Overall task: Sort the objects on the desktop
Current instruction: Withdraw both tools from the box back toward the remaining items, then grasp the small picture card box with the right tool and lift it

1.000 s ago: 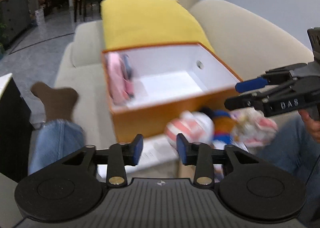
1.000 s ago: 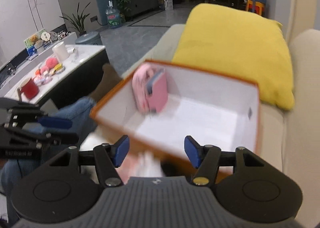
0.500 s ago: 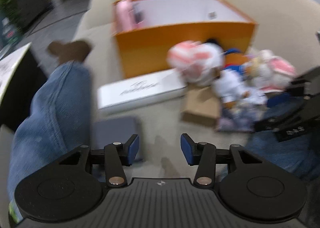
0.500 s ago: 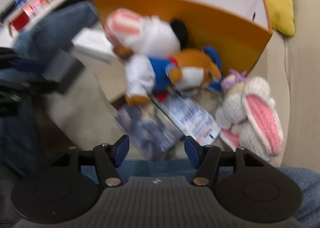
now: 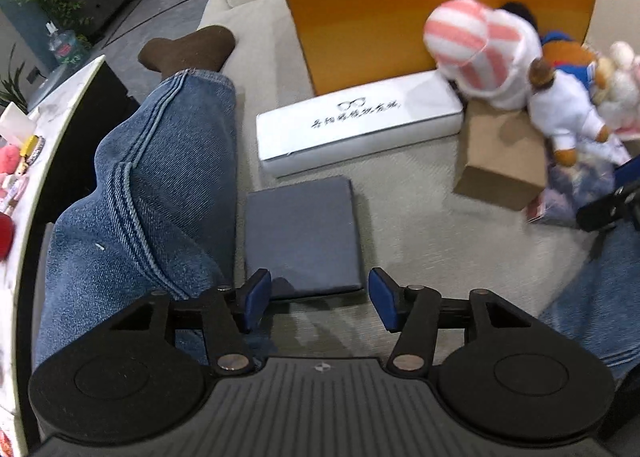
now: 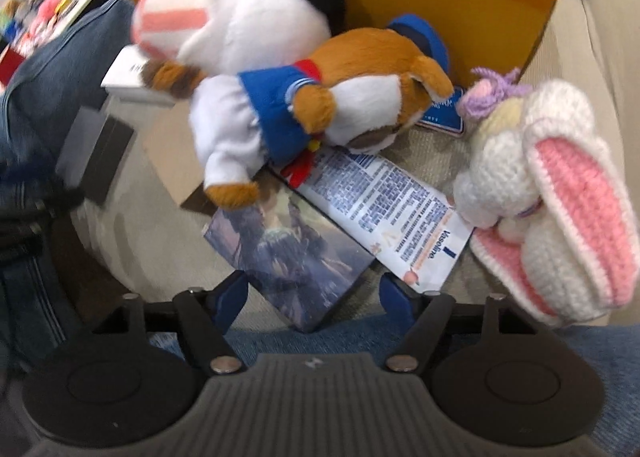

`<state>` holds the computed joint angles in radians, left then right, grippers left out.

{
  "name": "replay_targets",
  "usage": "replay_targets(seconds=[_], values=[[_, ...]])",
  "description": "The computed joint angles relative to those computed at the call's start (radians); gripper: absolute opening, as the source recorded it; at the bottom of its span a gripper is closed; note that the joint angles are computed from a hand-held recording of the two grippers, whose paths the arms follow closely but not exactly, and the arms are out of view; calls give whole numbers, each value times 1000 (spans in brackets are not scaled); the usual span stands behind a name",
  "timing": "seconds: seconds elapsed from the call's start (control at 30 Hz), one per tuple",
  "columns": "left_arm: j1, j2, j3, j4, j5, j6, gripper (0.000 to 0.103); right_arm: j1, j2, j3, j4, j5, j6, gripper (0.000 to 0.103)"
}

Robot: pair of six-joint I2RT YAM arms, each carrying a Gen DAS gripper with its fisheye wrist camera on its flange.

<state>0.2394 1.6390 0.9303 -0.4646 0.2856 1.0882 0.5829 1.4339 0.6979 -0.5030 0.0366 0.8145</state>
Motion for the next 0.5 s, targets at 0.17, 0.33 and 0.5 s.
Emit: replay_targets(seconds=[0.17, 0.33, 0.5], values=[[-22, -12, -62, 91, -34, 11, 70, -39, 50, -4, 74, -38, 61, 91], [-20, -35, -91, 120, -29, 20, 72, -22, 28, -32, 117, 8, 121, 80], [13, -51, -80, 90, 4, 25, 72, 1, -67, -69, 99, 58, 162, 55]])
